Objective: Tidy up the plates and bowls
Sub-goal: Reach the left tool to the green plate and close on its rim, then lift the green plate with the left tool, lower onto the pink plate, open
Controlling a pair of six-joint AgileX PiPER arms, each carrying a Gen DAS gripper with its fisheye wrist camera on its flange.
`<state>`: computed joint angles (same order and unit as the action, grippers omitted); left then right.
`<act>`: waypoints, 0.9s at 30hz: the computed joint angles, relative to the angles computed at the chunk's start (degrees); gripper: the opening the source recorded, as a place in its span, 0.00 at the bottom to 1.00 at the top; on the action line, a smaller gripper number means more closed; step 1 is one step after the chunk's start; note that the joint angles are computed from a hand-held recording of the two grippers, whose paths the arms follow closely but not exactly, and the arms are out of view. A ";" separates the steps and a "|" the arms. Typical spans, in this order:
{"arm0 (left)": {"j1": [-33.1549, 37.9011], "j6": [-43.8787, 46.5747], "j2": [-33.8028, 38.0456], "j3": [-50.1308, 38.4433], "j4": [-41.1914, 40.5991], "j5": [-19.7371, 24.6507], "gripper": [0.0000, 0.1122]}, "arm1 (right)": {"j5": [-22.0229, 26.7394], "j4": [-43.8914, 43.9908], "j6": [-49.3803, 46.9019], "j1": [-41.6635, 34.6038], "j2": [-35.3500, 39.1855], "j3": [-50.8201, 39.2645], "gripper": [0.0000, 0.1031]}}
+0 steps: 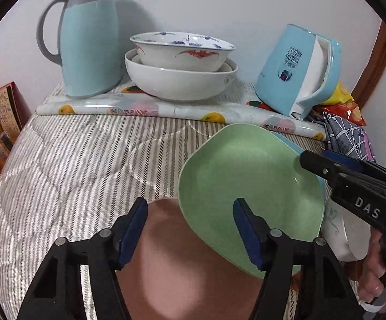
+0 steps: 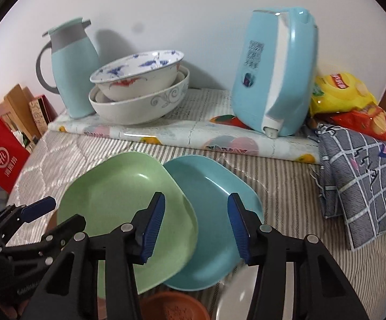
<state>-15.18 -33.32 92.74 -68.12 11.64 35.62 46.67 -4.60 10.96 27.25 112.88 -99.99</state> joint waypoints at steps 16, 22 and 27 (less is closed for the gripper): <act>1.36 1.92 1.32 -0.09 -1.18 -1.63 0.15 | 0.57 2.65 -2.51 0.39 -0.22 2.93 0.07; 2.23 2.41 -1.70 1.62 -0.87 -1.16 0.15 | 1.01 2.60 -0.65 1.92 -3.27 5.49 0.06; 3.09 2.79 -4.89 3.37 -0.52 0.35 0.15 | 1.57 2.33 1.34 3.81 -5.57 7.28 0.06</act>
<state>-12.09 -30.53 87.85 -64.75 11.12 35.97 48.24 -2.27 12.29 31.05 107.31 -92.70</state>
